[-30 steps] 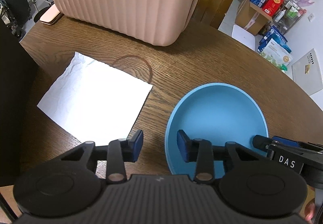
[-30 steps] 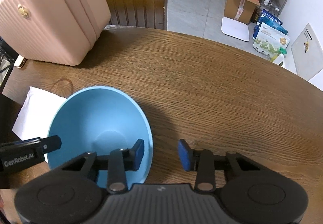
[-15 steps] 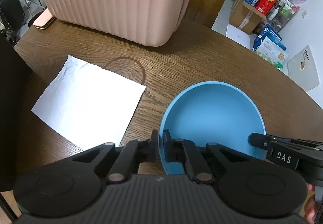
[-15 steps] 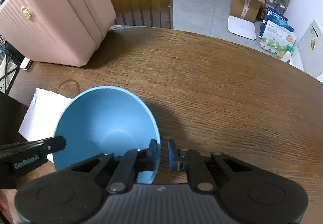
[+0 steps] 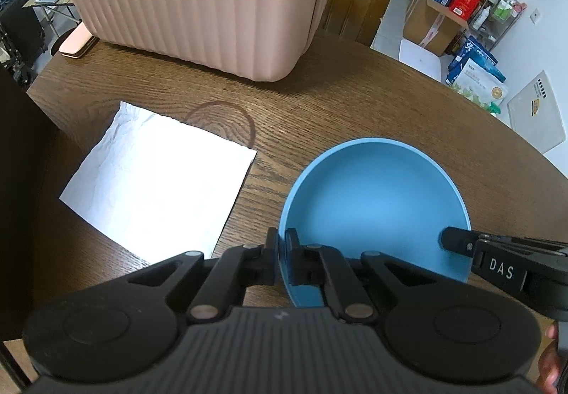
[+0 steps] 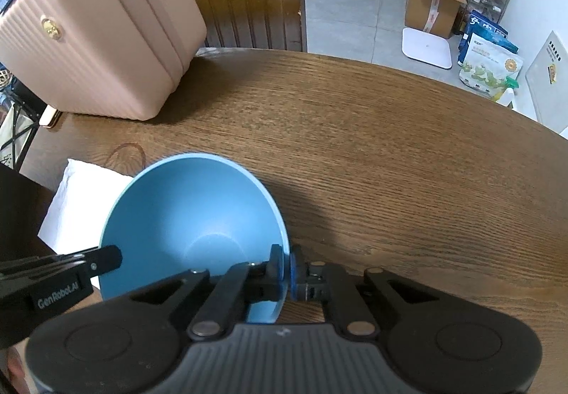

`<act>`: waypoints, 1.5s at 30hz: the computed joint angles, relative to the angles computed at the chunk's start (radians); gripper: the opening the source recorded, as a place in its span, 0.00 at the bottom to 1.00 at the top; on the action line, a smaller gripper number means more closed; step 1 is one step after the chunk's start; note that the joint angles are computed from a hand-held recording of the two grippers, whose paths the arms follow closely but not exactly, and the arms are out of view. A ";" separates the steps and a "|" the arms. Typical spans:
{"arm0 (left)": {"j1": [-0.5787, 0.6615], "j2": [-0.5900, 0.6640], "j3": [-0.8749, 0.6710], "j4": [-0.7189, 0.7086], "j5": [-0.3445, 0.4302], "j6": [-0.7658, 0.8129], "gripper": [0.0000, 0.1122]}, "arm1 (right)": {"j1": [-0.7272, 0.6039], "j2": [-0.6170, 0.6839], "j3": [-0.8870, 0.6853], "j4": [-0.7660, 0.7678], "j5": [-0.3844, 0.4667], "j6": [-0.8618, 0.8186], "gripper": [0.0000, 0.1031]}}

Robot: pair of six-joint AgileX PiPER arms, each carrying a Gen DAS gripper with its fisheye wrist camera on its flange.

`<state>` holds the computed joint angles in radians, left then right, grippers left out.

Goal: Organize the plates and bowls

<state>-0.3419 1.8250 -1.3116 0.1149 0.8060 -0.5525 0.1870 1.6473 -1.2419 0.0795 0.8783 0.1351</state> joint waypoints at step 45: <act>-0.028 -0.500 0.272 0.131 0.160 -0.159 0.04 | 0.318 -0.297 0.041 -0.139 0.163 0.243 0.04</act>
